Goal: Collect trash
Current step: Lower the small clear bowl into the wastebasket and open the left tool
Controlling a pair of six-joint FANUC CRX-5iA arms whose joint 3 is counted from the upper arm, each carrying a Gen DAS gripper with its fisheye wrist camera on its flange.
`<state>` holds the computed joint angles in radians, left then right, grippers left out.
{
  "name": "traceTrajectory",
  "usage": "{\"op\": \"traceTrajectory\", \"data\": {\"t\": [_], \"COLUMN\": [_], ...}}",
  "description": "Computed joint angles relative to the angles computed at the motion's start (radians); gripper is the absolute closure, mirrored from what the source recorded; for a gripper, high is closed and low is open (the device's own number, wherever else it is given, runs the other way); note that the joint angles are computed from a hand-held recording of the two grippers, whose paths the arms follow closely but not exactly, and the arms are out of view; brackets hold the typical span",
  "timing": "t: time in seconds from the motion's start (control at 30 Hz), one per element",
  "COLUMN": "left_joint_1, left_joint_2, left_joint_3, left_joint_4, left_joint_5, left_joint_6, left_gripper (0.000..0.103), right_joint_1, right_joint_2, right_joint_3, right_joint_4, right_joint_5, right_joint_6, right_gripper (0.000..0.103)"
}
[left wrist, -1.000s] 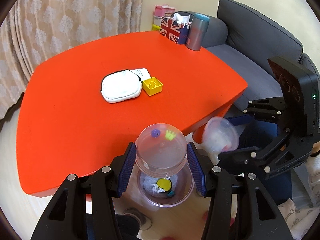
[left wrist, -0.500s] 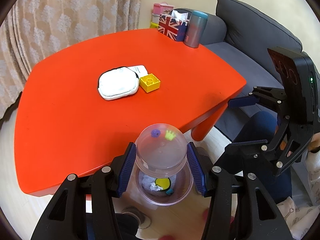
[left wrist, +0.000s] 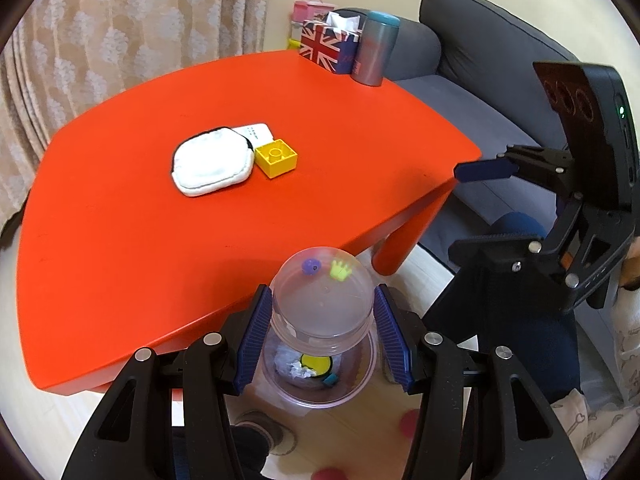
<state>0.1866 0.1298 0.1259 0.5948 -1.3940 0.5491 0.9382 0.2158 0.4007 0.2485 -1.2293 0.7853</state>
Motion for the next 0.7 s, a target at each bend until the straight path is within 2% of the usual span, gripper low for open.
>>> {"op": "traceTrajectory", "data": {"t": [0.53, 0.57, 0.6, 0.7], "left_joint_1": [-0.028, -0.029, -0.027, -0.024], "left_joint_2": [0.006, 0.004, 0.001, -0.005], "left_joint_3": [0.014, 0.011, 0.002, -0.012], "left_joint_4": [0.0, 0.001, 0.012, 0.025], "left_joint_5": [-0.005, 0.002, 0.011, 0.037], "left_joint_6": [-0.008, -0.01, -0.013, -0.009], "left_gripper": [0.049, 0.035, 0.013, 0.009], "right_joint_1": [-0.006, -0.006, -0.007, -0.006], "right_joint_2": [-0.046, -0.047, -0.048, -0.051], "right_joint_3": [-0.053, -0.054, -0.055, -0.06], "right_joint_4": [0.052, 0.053, 0.053, 0.055], "right_joint_5": [0.021, 0.022, 0.023, 0.024], "right_joint_6": [-0.055, -0.056, -0.057, -0.059], "right_gripper": [0.003, 0.003, 0.003, 0.003]}}
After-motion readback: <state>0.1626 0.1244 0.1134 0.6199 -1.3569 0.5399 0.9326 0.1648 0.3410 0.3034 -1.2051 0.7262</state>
